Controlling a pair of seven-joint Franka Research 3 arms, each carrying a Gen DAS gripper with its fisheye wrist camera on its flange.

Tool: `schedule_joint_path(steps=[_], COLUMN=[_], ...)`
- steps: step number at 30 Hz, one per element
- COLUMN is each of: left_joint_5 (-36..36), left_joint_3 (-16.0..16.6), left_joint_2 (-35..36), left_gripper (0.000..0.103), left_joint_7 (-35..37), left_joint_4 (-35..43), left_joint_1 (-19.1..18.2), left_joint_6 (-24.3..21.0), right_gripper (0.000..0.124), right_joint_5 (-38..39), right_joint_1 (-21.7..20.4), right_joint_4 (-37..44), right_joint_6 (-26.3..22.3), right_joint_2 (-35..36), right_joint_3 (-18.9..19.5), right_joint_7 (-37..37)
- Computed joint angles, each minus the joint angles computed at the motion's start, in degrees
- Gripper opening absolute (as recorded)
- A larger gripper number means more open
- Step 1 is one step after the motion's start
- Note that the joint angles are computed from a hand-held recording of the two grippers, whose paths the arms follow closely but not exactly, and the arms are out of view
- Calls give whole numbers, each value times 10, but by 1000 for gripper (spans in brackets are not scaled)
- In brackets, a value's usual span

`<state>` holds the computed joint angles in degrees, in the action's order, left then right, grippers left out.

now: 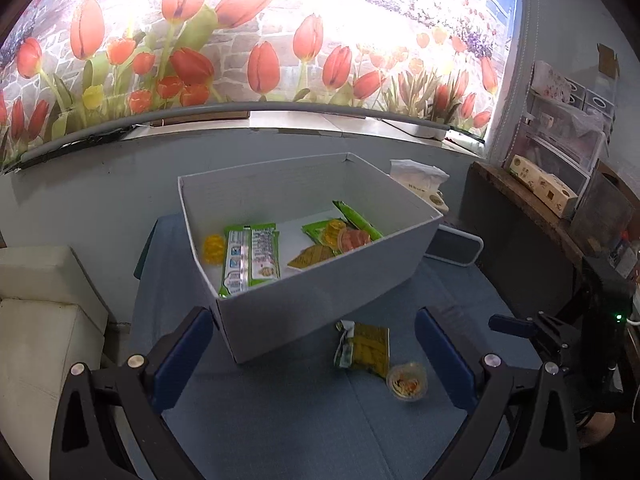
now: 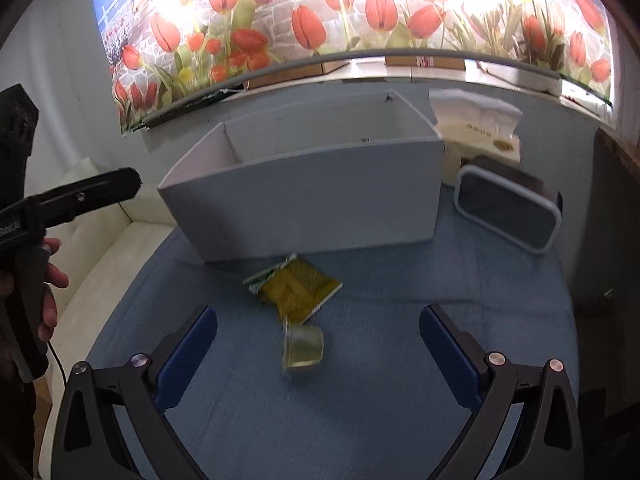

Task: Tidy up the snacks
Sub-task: 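Reach the right gripper to the clear yellow jelly cup and grasp it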

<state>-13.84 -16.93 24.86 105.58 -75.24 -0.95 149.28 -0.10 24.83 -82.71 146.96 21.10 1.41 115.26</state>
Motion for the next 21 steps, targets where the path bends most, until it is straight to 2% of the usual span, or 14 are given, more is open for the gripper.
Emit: schedule_joint_path(steps=[3, 6, 10, 13, 21], left_joint_5=[-30, -91, -162, -193, -202], left_joint_3=[-13, -22, -9, 11, 51], left_joint_2=[-67, -116, -169, -190, -217], left_gripper=[103, 103, 103, 103, 103], left_joint_7=[36, 67, 95, 103, 93], left_joint_4=[-121, -203, -293, -331, -375], left_joint_1=[15, 27, 17, 3, -26], left_joint_6=[54, 66, 84, 74, 70], right_gripper=[103, 103, 103, 103, 101], right_joint_5=[-6, 0, 3, 6, 16], right_joint_1=[10, 10, 11, 12, 12], right_joint_4=[-41, -44, -28, -6, 49], right_joint_6=[16, 8, -4, -14, -31], right_joint_2=[-16, -12, 5, 23, 67], right_joint_3=[0, 4, 6, 6, 3], right_joint_7=[19, 24, 27, 25, 28])
